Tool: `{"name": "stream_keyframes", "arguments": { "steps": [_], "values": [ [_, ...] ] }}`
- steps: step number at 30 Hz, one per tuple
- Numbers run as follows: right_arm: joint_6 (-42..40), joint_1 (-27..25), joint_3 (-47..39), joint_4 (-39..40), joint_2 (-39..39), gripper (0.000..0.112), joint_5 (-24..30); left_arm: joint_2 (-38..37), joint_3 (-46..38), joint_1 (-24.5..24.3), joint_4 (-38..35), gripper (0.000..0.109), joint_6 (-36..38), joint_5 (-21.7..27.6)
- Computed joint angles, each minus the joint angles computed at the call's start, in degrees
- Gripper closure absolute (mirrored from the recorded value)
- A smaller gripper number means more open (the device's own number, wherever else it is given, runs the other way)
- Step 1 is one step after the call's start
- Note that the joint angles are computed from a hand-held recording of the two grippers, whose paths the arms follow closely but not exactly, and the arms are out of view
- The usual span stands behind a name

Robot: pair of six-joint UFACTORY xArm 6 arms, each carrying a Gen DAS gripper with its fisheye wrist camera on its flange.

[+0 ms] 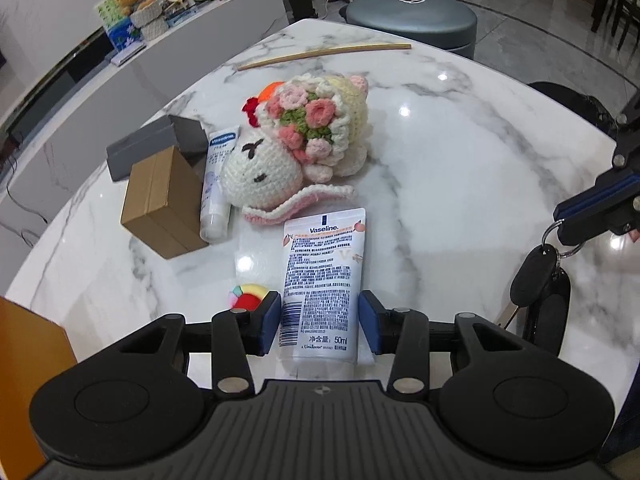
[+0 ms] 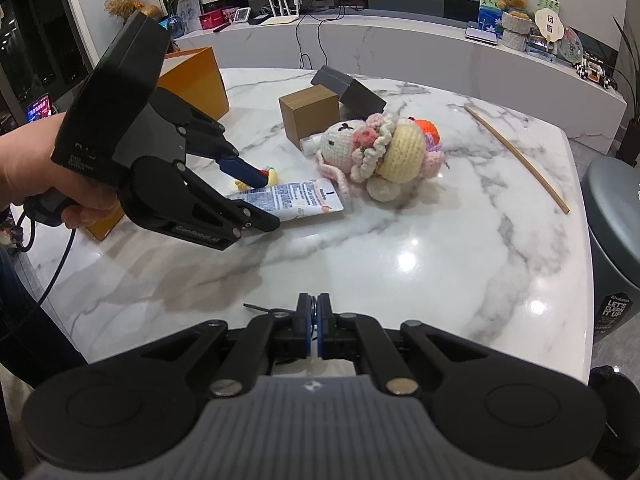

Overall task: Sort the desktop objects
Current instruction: 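Grasp the white Vaseline tube with the left tool while the right tool holds the key fob, then carry the Vaseline tube with the left tool while the right tool carries the key fob to the box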

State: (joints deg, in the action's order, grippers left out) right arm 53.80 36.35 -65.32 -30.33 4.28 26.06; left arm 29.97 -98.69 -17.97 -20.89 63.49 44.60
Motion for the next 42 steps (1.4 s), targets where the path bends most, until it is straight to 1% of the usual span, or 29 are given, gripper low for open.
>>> {"name": "stream_keyframes", "arguments": {
  "steps": [2, 4, 5, 6, 9, 15, 23, 32, 38, 42],
  "values": [
    [0.1, -0.1, 0.0, -0.2, 0.1, 0.110, 0.0, 1.3, -2.3, 0.2, 2.9, 0.055, -2.2, 3.1],
    [0.1, 0.0, -0.4, -0.2, 0.3, 0.110, 0.2, 2.0, -3.4, 0.6, 1.8, 0.055, -2.8, 4.7],
    [-0.1, 0.1, -0.6, 0.0, 0.4, 0.110, 0.2, 2.3, -4.0, 0.7, 1.6, 0.059, -3.4, 5.3],
    [-0.3, 0.1, -0.8, 0.1, 0.6, 0.110, 0.3, 2.4, -4.3, 0.7, 1.0, 0.059, -3.3, 5.8],
    [-1.0, 0.2, -1.2, 0.6, 1.0, 0.110, 0.5, 2.2, -3.7, 0.5, 0.5, 0.060, -3.2, 5.2],
    [-0.2, 0.3, -1.1, -0.2, 0.4, 0.110, 1.1, 2.4, -4.8, 0.8, 0.4, 0.061, -4.0, 7.2],
    [1.8, 0.5, -1.4, -2.6, -0.8, 0.111, 1.3, -0.6, -2.9, 1.4, -3.7, 0.061, -2.1, 8.2],
    [4.8, 1.5, -3.9, -6.2, -1.1, 0.111, 4.6, -4.0, -1.0, 2.7, -8.4, 0.061, 0.1, 8.4],
    [4.7, 2.4, -7.0, -7.3, -0.1, 0.111, 6.7, -6.2, -0.1, 4.0, -10.5, 0.061, 1.1, 8.5],
    [4.3, 3.0, -10.0, -8.0, 1.5, 0.111, 7.9, -8.0, 0.5, 5.5, -13.3, 0.061, 2.6, 8.5]
  ]
}}
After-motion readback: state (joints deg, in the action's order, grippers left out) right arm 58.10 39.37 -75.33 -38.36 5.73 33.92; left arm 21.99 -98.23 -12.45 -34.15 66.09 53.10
